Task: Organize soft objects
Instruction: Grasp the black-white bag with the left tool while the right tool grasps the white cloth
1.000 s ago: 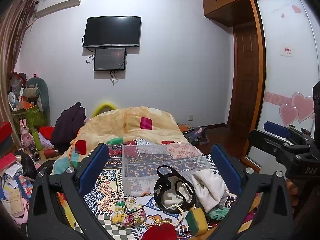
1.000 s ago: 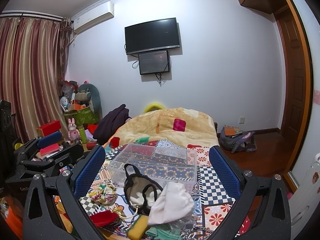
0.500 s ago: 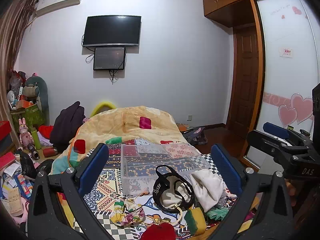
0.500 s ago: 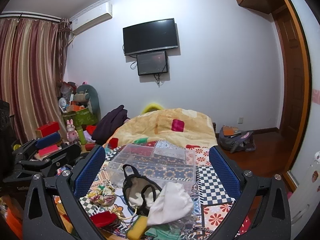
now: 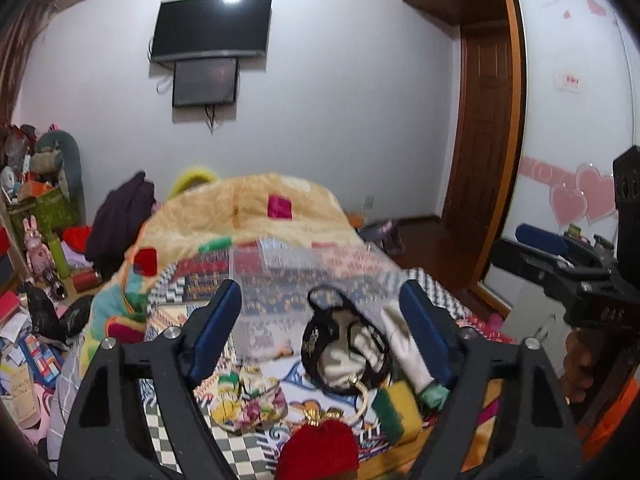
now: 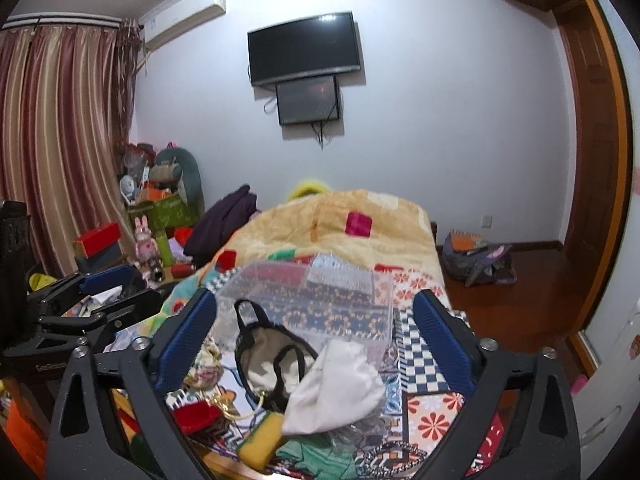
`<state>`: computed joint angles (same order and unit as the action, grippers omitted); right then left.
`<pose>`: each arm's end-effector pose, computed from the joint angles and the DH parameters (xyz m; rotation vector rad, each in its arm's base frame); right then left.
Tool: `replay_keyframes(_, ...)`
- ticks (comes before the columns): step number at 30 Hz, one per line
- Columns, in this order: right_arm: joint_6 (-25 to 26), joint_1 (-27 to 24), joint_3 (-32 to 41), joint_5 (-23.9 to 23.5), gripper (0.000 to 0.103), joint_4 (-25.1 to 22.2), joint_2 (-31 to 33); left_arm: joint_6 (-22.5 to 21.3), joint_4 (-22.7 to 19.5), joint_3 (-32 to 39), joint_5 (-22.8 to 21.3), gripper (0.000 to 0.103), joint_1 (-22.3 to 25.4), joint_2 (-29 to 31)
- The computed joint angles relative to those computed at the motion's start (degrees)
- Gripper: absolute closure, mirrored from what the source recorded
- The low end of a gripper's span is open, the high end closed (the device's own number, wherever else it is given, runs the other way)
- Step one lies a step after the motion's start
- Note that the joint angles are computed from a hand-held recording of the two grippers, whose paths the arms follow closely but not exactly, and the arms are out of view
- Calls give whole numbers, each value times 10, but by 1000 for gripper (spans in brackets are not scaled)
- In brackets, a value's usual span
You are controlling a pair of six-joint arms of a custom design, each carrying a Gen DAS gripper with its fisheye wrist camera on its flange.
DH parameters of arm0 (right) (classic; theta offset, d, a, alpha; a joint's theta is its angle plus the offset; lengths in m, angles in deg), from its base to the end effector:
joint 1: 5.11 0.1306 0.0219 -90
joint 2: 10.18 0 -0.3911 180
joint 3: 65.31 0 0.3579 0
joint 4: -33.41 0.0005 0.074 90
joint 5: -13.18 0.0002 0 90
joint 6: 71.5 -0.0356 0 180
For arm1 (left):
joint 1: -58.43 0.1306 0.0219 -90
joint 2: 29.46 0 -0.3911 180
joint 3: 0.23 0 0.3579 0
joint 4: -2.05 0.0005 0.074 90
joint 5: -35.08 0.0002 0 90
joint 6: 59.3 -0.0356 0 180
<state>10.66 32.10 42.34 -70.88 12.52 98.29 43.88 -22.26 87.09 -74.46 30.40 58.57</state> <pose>0.4846 0.3627 0.4558 -0.4323 1.9228 0.4173 0.4147 -0.2078 0.4714 0.0404 1.9824 -0.1241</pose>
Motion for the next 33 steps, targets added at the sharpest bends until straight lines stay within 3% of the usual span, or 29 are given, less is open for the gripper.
replay_keyframes(12,-23,-28,58,-44,39,-124,62,55,-46,36,94,42,48,80)
replay_keyframes(19,-20,-35,98,-69,48,-198,97,62,-79,70,130,52,59,136)
replay_keyframes(23,-22,-37,108,-85,55,-221,108,68,-89,80,149,58,62,154)
replay_keyframes(27,-22,-35,119,-96,68,-230,120,76,-96,84,172,72,69,164)
replay_keyframes(29,-23,-32,119,-95,79,-230,121,76,-97,83,166,81,69,166)
replay_keyframes(30,-23,-33,123,-99,86,-229,123,77,-93,78,165,82,70,164)
replay_keyframes(33,-22,-33,116,-102,91,-218,119,83,-81,64,179,87,74,151)
